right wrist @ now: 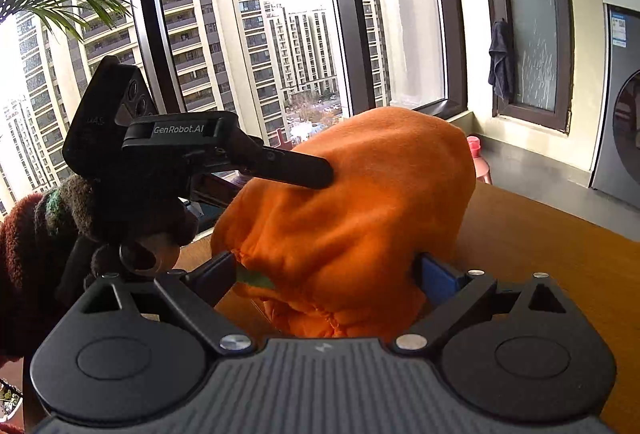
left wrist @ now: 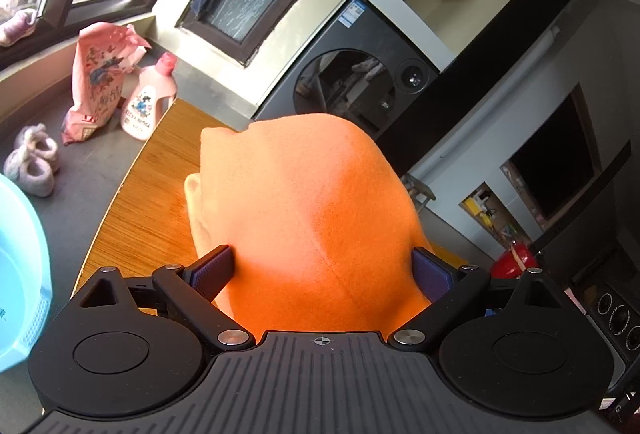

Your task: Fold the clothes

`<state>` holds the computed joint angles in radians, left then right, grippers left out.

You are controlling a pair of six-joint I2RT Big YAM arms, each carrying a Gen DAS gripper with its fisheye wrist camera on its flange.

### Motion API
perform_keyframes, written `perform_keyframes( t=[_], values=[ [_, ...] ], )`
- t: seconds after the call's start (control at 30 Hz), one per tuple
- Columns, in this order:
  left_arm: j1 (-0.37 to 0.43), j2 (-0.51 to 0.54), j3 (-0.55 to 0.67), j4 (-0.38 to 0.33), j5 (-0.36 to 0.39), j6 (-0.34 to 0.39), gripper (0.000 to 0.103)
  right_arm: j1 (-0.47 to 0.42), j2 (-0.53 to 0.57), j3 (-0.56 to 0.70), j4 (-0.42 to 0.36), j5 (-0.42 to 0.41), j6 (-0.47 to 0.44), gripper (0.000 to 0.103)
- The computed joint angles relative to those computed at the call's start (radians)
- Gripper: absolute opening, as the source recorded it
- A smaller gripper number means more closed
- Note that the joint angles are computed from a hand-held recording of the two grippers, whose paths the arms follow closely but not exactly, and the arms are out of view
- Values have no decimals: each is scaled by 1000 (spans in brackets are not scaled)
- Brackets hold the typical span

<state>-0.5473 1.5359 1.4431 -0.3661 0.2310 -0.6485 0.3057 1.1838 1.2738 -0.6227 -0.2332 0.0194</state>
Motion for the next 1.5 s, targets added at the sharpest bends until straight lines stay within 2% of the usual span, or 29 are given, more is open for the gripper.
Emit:
perform_keyframes(
  t=[0.07,0.17,0.27,0.3,0.33,0.43,0.6,0.77,0.87,0.9,0.93,1.0,1.03,1.13,1.23,1.37,1.5],
  values=[
    [-4,-18,-16,10,-2,1,97,-19,-12,-2,19,-5,24,97],
    [-13,-52,-56,51,-11,8,97,-34,-22,-7,45,37,33,99],
    [-30,-79,-90,62,-43,28,96,13,3,-7,22,249,-115,101],
    [-35,-78,-89,41,-58,35,94,25,9,-13,22,294,-151,102],
    [-40,-76,-88,20,-72,41,93,29,11,-22,21,304,-155,103],
    [-40,-81,-94,-8,-91,31,94,29,9,-33,13,298,-131,103],
    [-60,-132,-102,18,-159,95,93,7,-11,-9,-5,270,-160,103],
    [-78,-131,-84,82,-107,125,94,-73,-16,55,-24,117,-80,103],
    [-94,-82,-31,48,-117,143,94,-124,13,118,-30,73,-54,103],
    [-99,-65,-14,34,-124,150,94,-134,33,146,-34,81,-44,103],
    [-110,-45,10,-7,-163,169,94,-143,55,177,-39,91,-33,103],
    [-131,-4,60,-97,-238,200,94,-154,143,279,-87,123,-20,103],
    [-136,6,69,-121,-252,203,94,-151,188,328,-112,147,-25,103],
    [-139,6,52,-117,-258,207,95,-133,323,471,-194,203,-78,103],
    [-142,5,35,-111,-264,210,95,-73,430,545,-249,324,-218,103],
    [-132,4,27,-96,-248,198,95,-57,472,568,-274,344,-154,103],
    [-131,6,27,-90,-239,208,95,-54,399,481,-185,368,-196,103]
  ],
)
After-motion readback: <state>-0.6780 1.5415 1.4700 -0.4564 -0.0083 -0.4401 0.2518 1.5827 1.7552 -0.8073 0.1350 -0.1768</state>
